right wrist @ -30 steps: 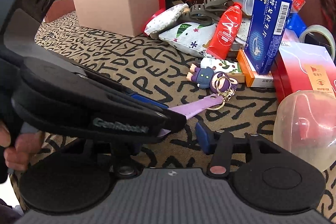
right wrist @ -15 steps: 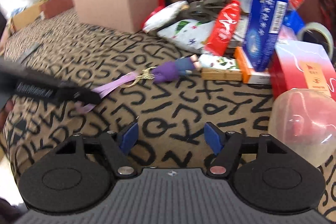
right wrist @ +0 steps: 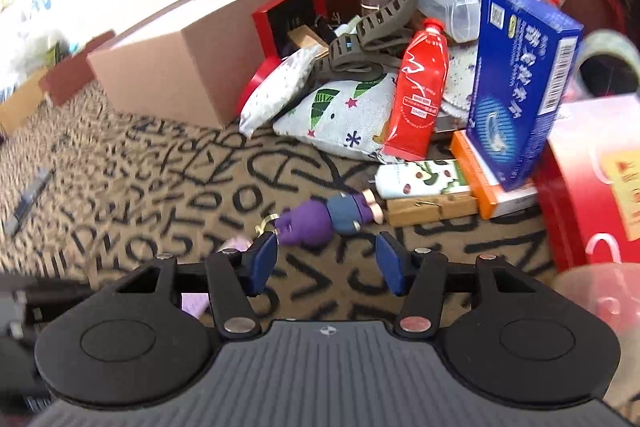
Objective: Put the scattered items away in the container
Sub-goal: 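Grasp the lavender keychain strap with the left gripper and lift it, then grasp the purple figure of the keychain with the right gripper while the left holds the strap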
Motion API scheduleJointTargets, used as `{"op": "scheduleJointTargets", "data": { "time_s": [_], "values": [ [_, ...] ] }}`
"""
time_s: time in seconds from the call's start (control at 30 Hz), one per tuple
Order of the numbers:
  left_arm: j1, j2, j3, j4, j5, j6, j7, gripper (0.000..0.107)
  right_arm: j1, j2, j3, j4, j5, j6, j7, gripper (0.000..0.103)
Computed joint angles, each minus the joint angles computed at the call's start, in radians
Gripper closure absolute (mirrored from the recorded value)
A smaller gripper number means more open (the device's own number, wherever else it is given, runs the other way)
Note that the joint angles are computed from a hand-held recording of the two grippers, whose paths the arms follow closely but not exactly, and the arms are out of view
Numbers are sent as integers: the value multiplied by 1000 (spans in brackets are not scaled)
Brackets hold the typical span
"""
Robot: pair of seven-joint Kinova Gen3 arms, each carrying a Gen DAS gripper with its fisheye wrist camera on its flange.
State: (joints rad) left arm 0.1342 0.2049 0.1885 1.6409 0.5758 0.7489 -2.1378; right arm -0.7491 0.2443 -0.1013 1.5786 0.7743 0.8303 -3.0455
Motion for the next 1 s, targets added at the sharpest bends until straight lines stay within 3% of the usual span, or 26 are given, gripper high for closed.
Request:
{"op": "scheduleJointTargets", "data": {
  "time_s": [0.07,0.2,0.3,0.37,0.5,0.6,0.73,0.87,0.93,1.0],
  "values": [
    [0,0,-2,-1,-7,1,1,76,24,9,6,-10,-35,-32,-17,43],
    [-13,2,-4,-1,7,16,-11,80,36,38,31,-39,-83,-52,-60,40],
    [-17,0,-4,1,12,20,-19,80,15,62,45,-64,-66,-27,-68,38],
    [-21,0,-6,2,20,25,-21,80,16,58,37,-61,-69,-27,-13,46],
    [-26,-5,-10,5,30,35,-20,80,6,21,21,-12,-71,-49,51,47],
    [-25,-13,-11,11,30,39,-25,72,-12,-14,4,24,-53,-43,53,47],
    [-17,-14,-11,11,26,37,-31,71,28,-46,-41,51,-145,-78,153,56],
    [-19,-10,-11,8,34,42,-33,71,16,-61,-59,57,-147,-56,231,53],
    [-23,-8,-11,9,42,44,-37,71,5,-71,-63,61,-129,-35,244,42],
    [-24,-6,-12,10,49,44,-34,71,-13,-55,-62,37,-92,15,239,41]
  ]
}}
